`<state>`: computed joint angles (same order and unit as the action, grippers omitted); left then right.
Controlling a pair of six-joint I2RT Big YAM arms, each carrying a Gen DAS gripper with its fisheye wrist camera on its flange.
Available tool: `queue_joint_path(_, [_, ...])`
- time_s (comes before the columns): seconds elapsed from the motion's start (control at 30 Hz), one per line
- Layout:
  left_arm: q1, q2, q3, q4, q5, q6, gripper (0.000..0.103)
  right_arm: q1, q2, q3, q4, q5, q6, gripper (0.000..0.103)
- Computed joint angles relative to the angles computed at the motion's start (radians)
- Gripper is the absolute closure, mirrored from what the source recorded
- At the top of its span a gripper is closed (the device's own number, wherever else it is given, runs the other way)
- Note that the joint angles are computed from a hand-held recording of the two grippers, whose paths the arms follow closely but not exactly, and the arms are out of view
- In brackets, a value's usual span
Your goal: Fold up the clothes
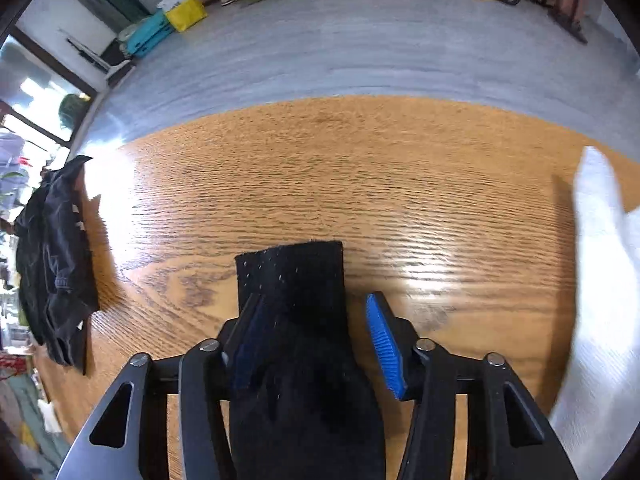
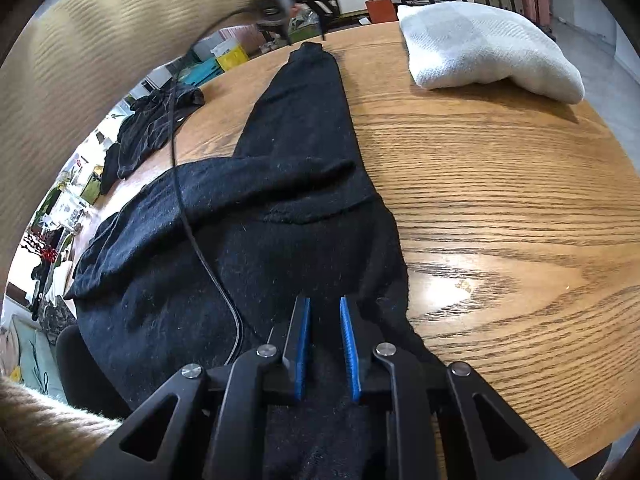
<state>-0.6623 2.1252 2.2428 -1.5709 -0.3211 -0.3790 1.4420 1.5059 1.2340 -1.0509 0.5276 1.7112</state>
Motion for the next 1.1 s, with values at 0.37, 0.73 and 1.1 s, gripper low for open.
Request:
queue_joint_path(0.37, [0.02, -0.102, -0.131, 0.083, 0.03, 0.023, 0.096, 0.013, 0.026, 0.03, -0.044, 0.017, 0.028, 0.085])
queue_joint_path(0.73, [0.17, -0.656, -0.425, 0.108, 0.229, 0.147, 0.096, 0.02, -0.013, -0.009, 0.004, 0.027, 0.148, 0.072])
queue_joint_path(1.1, [0.812, -1.245, -0.903, 0.004, 0.741, 0.661, 0.096, 0.055, 0.136, 0.283, -0.439, -0.001, 0.304, 0.037])
